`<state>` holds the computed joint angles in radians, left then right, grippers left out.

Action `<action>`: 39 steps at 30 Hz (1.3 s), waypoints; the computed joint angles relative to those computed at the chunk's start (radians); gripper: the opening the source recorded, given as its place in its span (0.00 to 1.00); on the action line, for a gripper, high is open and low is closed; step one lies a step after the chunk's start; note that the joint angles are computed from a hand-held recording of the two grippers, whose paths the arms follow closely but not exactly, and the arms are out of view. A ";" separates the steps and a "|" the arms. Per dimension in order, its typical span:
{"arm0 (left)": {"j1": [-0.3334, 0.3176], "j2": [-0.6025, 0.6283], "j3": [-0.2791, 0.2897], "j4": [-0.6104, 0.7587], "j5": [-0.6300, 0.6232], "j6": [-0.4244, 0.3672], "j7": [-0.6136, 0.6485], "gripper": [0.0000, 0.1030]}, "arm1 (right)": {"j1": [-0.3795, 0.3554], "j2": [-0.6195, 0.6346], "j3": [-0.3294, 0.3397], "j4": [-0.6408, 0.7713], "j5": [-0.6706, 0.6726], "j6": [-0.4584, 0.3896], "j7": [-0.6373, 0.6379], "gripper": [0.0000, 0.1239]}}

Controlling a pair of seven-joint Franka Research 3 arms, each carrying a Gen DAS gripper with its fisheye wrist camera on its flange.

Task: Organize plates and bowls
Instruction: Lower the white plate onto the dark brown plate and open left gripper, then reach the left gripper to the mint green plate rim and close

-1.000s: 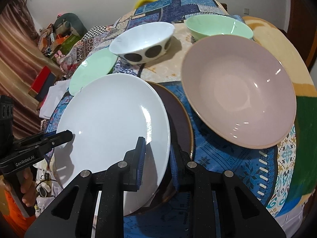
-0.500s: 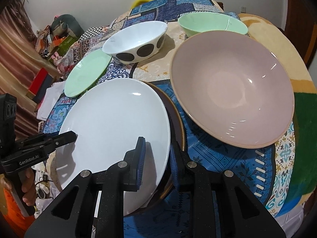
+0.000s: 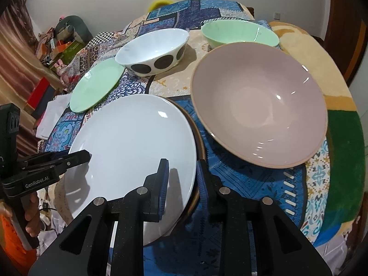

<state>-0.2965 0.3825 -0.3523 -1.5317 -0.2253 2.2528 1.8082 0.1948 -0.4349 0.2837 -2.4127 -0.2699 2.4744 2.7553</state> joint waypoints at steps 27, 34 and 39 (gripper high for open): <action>0.062 -0.124 0.048 -0.078 0.005 0.240 0.077 0.81 | 0.033 0.240 -0.013 0.303 -0.274 -0.007 0.026 0.47; 0.074 -0.002 0.063 0.078 0.075 0.223 0.018 0.84 | 0.109 0.405 -0.098 0.456 -0.278 -0.023 -0.035 0.50; 0.063 0.144 0.076 0.260 0.148 0.168 -0.018 0.85 | 0.147 0.489 -0.166 0.515 -0.180 0.011 -0.104 0.50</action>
